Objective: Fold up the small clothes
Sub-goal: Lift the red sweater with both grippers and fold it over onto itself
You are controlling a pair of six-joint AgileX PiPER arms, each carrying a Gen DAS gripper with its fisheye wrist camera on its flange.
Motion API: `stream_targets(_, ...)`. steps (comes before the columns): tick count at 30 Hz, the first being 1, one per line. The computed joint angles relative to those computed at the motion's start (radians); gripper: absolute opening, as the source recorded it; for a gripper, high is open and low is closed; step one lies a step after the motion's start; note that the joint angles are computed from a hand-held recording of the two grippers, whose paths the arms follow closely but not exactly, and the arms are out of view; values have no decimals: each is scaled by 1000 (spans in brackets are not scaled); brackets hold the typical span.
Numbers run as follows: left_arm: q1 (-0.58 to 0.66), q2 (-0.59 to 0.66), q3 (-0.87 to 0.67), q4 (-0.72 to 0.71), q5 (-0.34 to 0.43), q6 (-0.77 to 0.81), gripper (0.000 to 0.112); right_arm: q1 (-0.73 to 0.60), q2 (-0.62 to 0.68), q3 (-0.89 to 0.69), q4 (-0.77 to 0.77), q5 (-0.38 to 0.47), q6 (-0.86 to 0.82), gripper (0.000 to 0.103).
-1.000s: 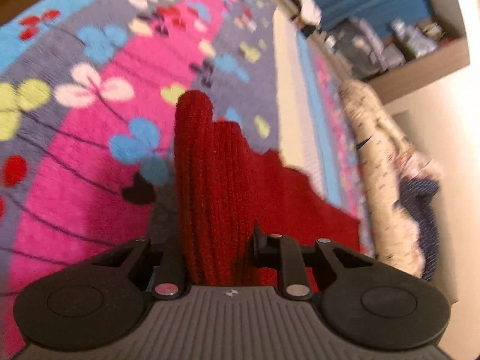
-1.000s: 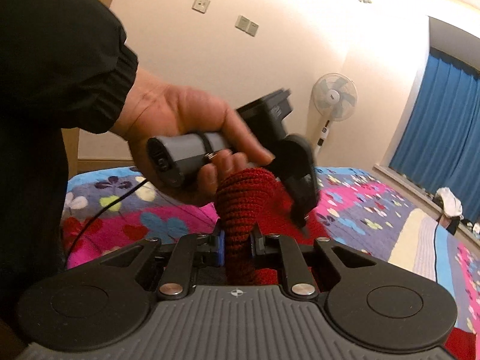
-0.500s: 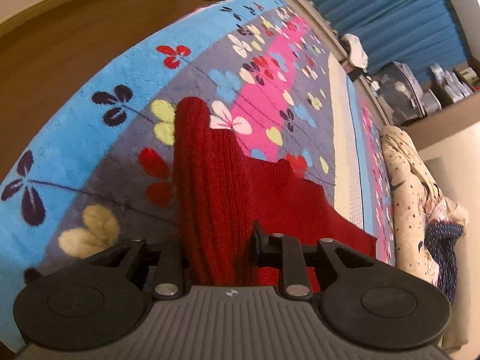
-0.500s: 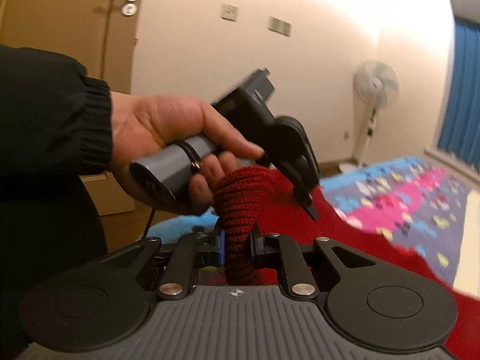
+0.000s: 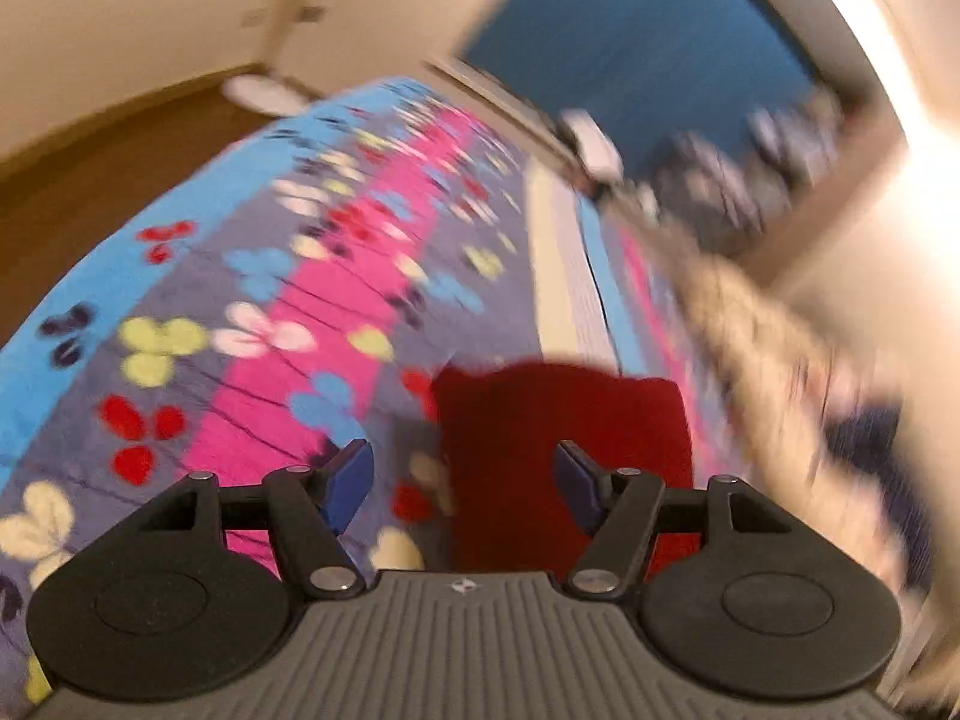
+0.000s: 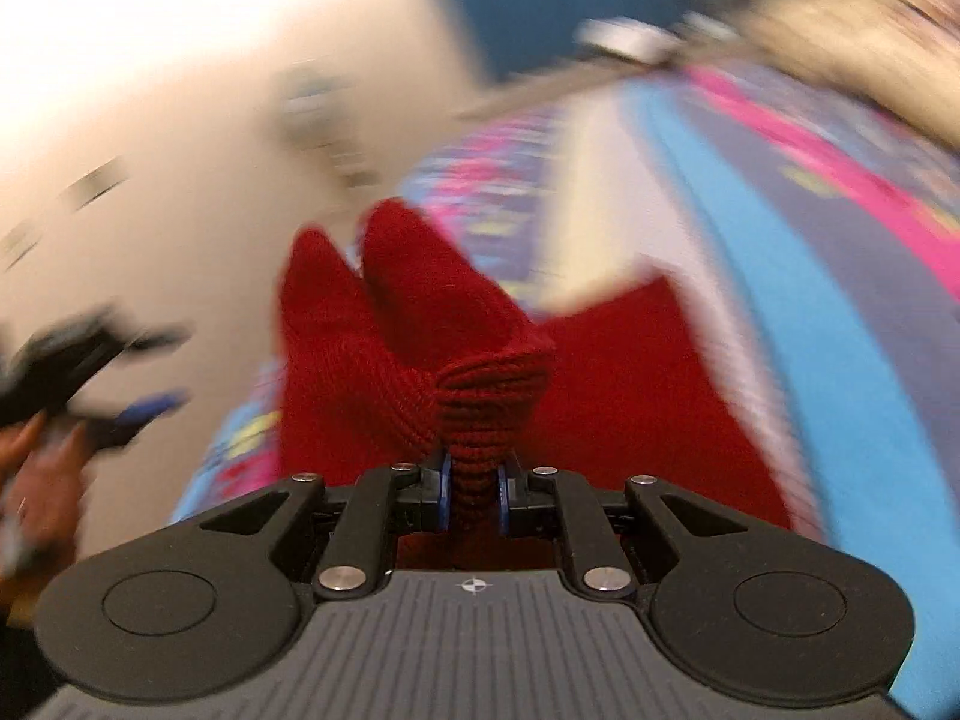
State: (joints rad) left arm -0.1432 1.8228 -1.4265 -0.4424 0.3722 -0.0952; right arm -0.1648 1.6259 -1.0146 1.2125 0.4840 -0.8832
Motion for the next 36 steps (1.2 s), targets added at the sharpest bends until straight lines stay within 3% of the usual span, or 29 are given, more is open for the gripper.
stream_targets(2, -80, 14, -28, 174, 13, -63, 66, -32, 34, -5, -156, -49, 172, 14)
stream_targets(5, -160, 44, -48, 265, 26, -63, 58, -137, 107, -39, -109, 79, 225, 14)
stream_targets(10, -198, 73, -49, 123, 28, 99, 45, -200, 131, -33, 100, 195, -24, 29)
stream_targets(13, -205, 120, -87, 49, 50, 172, 45, -218, 208, -95, 90, 223, 37, 37)
stream_targets(15, -214, 142, -116, 55, 68, 177, 45, -242, 224, -105, 68, 259, 70, 37)
stream_targets(17, -229, 150, -131, 55, 78, 183, 42, -246, 222, -103, 91, 265, 32, 27)
stream_targets(19, -241, 155, -137, 24, 69, 225, 41, -245, 160, -43, 213, 236, -146, 19)
stream_targets(22, -251, 152, -126, -82, 37, 347, 41, -286, 65, 26, 350, 313, -332, 17)
stream_targets(24, -255, 170, -151, -136, 54, 405, 38, -275, 28, 35, 262, 244, -258, 17)
stream_targets(25, -258, 209, -205, -102, 110, 381, 34, -256, 39, 28, 166, 178, -161, 17)
stream_targets(26, -263, 267, -283, -29, 197, 333, 26, -246, 82, 11, 66, 144, -61, 17)
stream_targets(28, -300, 366, -408, 165, 316, 214, 27, -252, 167, -50, -99, 186, 139, 18)
stream_targets(30, -324, 370, -413, 234, 282, 202, 27, -252, 174, -92, -175, 222, 238, 21)
stream_targets(32, -305, 368, -416, 182, 285, 204, 27, -238, 119, -85, -194, 178, 213, 27)
stream_targets(33, -299, 364, -411, 172, 282, 201, 27, -237, 97, -86, -194, 167, 199, 35)
stream_targets(36, -291, 305, -331, 123, 199, 271, 27, -229, 36, -91, -177, 130, 127, 45)
